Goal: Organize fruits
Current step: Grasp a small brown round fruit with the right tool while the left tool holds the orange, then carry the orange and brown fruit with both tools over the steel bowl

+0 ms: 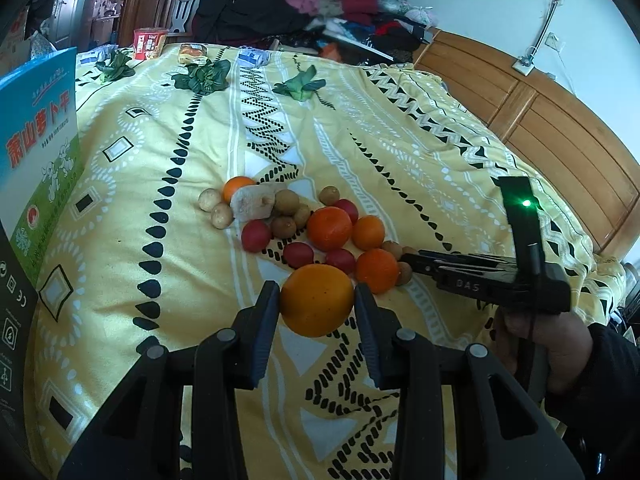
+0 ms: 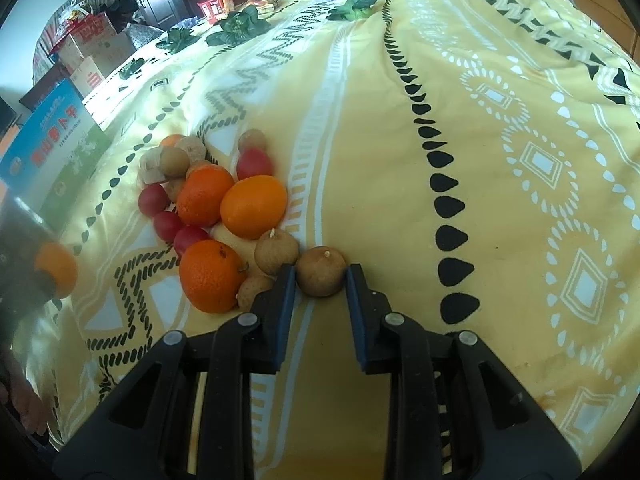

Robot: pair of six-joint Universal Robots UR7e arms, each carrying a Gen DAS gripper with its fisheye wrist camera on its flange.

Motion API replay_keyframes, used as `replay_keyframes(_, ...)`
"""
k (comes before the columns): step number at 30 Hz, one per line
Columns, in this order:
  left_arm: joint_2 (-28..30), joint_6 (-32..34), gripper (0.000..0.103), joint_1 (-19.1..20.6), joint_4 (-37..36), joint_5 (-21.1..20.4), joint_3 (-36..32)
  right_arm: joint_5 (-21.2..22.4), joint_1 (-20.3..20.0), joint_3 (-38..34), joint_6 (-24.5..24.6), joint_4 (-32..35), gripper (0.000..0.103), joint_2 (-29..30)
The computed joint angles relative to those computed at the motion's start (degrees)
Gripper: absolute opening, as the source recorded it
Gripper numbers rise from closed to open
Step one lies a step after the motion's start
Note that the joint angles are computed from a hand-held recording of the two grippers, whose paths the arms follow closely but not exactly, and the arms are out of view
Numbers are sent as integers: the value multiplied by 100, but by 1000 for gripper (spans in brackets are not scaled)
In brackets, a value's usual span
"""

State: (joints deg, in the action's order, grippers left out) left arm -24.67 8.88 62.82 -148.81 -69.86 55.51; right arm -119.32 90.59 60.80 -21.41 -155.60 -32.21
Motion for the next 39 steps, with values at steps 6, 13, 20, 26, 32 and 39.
replay_keyframes(6, -279, 15, 39, -82, -181, 24, 342, 14, -16, -41, -61, 19, 27, 31)
replay_keyframes(13, -736, 62, 39, -199, -677, 146, 849, 339, 206, 728, -115, -685, 27, -490)
replay_keyframes(20, -1709, -21, 39, -291, -1514, 583, 1860, 795, 762, 1127, -297, -891, 27, -710)
replay_keyframes(26, -2812, 50, 39, -301, -2429, 1611, 2764, 1501, 1447, 564, -525, -386, 27, -304)
replay_keyframes(32, -3821, 59, 39, -90, -2916, 2668, 3411, 2163, 2064, -736, -717, 665, 27, 693)
replay_keyframes(39, -4630, -573, 39, 428, -2737, 3207, 3926, 2596, 2436, -2354, -669, 2220, 27, 1959)
